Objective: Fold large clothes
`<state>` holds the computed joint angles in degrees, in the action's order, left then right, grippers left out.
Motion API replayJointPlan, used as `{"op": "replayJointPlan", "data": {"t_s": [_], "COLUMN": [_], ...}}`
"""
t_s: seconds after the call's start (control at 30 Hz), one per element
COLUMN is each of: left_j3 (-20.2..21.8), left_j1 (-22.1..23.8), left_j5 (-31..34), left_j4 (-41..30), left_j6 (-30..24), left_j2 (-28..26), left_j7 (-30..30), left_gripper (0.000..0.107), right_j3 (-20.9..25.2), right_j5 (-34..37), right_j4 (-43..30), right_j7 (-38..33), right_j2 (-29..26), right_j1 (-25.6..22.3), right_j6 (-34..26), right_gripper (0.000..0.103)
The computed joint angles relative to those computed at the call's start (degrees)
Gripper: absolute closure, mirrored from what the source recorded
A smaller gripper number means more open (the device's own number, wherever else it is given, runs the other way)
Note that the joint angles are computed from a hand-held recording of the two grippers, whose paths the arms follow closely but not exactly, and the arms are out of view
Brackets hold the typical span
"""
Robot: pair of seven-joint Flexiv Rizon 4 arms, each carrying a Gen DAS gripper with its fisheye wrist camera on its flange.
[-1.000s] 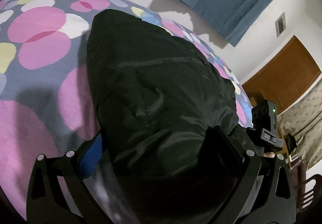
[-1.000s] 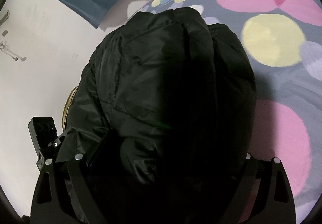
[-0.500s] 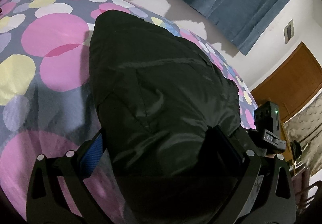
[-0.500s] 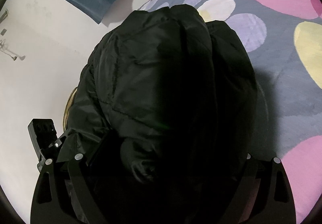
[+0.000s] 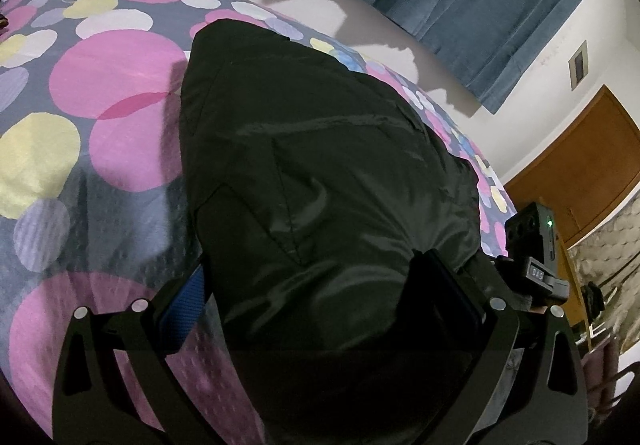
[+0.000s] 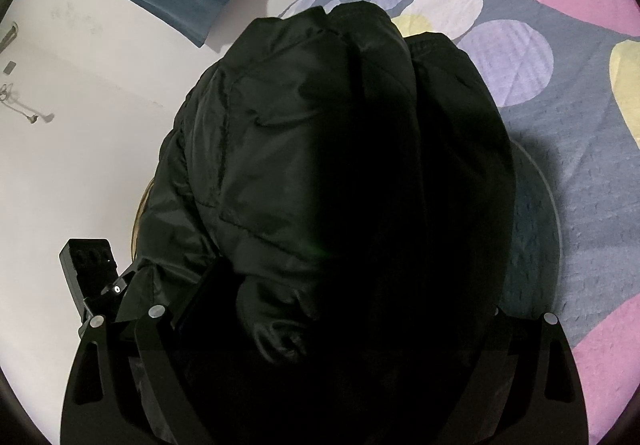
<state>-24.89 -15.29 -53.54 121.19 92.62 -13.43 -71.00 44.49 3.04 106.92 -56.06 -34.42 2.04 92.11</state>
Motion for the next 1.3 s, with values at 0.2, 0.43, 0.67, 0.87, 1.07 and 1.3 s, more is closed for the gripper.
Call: {"op": "replayJointPlan", "data": {"t_s": [0.2, 0.43, 0.67, 0.87, 1.07, 1.3], "left_j3": [1.65, -5.89, -3.09, 0.90, 4.88, 10.03], "left_j1": [-0.59, 0.54, -5.42, -9.16, -13.02, -17.13], "left_j5": [3.29, -18.74, -35.38, -31.19, -32.76, -26.11], "left_j4": [0.55, 2.95, 1.47, -0.54, -1.89, -0.21], "left_j6": [-0.74, 0.51, -0.37, 2.54, 3.58, 3.72], "left_j2": [0.82, 4.25, 4.64, 1.87, 0.87, 1.42], "left_j7": [-3.04, 14.19, 25.24, 22.60, 24.55, 18.18], "left_gripper": [0.006, 0.006, 0.006, 0.006, 0.006, 0.006], "right_j3": [-0.53, 0.83, 3.33, 4.60, 8.15, 5.05], "right_j5": [0.34, 1.19, 4.37, 2.84, -1.16, -5.76], "right_j4": [0.37, 0.86, 3.99, 3.11, 3.87, 5.35], "right_j7": [0.37, 0.04, -1.50, -0.10, 2.06, 6.53], "right_j2": [0.67, 1.56, 3.66, 0.52, -3.04, -1.56], "right_j1": [0.57, -0.84, -2.15, -2.54, -5.36, -3.97], "right_j6": [0.35, -0.90, -0.05, 3.50, 7.72, 7.89], "right_gripper": [0.011, 0.011, 0.019, 0.026, 0.027, 0.026]}}
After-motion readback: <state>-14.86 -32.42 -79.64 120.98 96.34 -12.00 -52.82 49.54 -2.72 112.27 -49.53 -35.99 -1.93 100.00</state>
